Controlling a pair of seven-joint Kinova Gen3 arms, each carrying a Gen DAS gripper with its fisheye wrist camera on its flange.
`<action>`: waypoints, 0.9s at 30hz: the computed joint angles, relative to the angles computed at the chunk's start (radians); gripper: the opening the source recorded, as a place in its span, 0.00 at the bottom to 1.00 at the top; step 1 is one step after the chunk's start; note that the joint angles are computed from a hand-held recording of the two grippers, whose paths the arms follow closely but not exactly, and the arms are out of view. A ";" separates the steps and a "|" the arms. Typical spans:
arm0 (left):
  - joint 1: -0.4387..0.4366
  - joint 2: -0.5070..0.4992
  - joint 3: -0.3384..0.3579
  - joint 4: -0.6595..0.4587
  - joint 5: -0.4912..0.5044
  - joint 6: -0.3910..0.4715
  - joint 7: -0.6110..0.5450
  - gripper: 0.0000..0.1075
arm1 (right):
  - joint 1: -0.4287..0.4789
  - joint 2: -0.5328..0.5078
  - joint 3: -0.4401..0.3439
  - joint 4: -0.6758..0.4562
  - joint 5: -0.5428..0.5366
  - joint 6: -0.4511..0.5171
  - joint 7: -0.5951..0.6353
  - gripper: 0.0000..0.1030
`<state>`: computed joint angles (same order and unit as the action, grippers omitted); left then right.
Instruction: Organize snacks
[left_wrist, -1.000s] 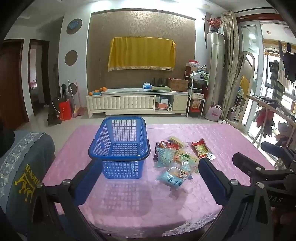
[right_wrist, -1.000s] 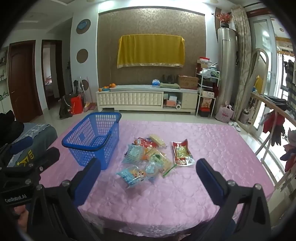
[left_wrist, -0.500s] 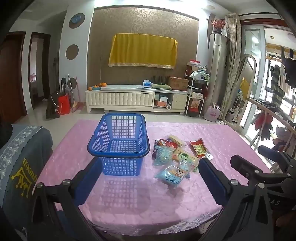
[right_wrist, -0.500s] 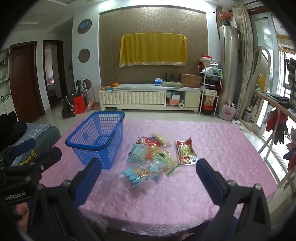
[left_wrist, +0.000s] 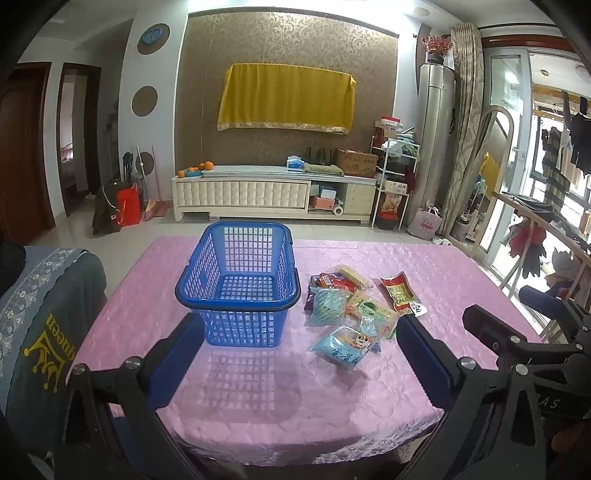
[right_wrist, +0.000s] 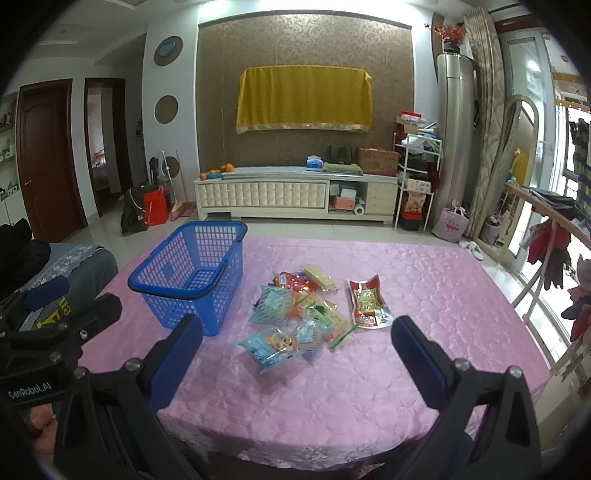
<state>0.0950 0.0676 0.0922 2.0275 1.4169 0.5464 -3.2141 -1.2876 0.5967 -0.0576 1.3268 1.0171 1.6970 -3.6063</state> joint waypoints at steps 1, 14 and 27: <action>0.001 0.000 0.000 0.001 0.002 -0.002 -0.002 0.96 | -0.001 0.000 0.000 0.000 0.000 0.000 -0.001 1.00; -0.002 0.001 -0.002 -0.004 -0.021 0.006 0.030 0.96 | 0.002 0.003 0.002 -0.014 -0.008 -0.006 0.012 1.00; -0.007 0.002 0.001 -0.010 -0.045 0.006 0.061 0.96 | 0.003 0.000 0.001 -0.012 -0.015 -0.018 0.006 1.00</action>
